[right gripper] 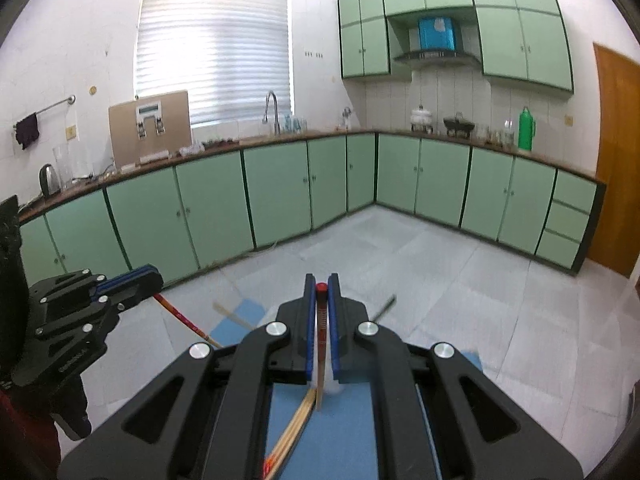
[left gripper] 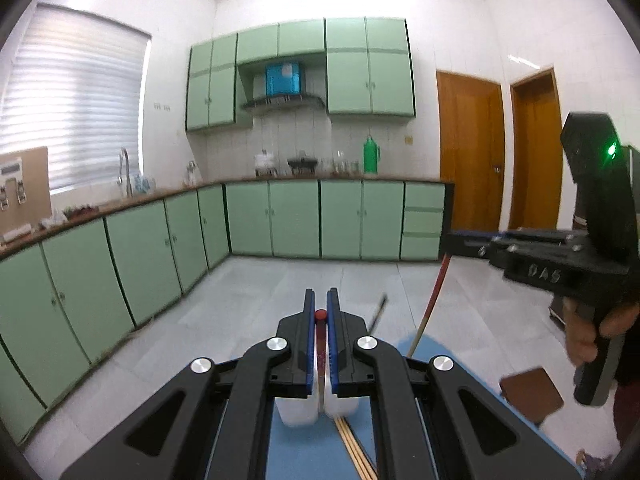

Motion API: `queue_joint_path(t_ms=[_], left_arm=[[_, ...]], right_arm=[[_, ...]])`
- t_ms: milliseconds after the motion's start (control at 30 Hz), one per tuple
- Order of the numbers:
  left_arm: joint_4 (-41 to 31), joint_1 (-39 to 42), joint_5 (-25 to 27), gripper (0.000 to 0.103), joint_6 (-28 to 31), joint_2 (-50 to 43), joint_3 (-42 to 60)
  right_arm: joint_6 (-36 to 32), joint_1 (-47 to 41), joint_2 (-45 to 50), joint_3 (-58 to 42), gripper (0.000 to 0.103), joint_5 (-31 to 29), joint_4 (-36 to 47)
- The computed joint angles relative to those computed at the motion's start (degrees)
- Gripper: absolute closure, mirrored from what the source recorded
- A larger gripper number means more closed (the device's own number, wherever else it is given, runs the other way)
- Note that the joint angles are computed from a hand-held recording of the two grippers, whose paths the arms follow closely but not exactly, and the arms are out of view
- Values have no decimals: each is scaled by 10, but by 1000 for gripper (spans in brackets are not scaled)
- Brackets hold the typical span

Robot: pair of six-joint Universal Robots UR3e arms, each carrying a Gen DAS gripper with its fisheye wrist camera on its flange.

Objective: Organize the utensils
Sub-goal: 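Lift both red-banded chopsticks and lower them into the white holder, then open both tools to release the chopsticks into the holder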

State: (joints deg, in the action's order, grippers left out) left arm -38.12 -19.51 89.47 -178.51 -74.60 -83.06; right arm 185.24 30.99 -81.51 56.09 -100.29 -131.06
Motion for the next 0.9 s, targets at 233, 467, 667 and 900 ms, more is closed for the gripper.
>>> queue_joint_path(t_ms=[233, 467, 667, 900], left_arm=[[25, -4, 23, 98, 13, -107, 121], [41, 17, 3, 98, 13, -186, 148], [59, 36, -15, 98, 4, -228, 125], [51, 55, -33, 78, -19, -213, 77]], right_arm=[[-22, -24, 112, -168, 98, 4, 29], [-29, -42, 211, -258, 98, 11, 39], [-15, -50, 240, -229, 98, 30, 21], [10, -35, 216, -155, 74, 16, -8]])
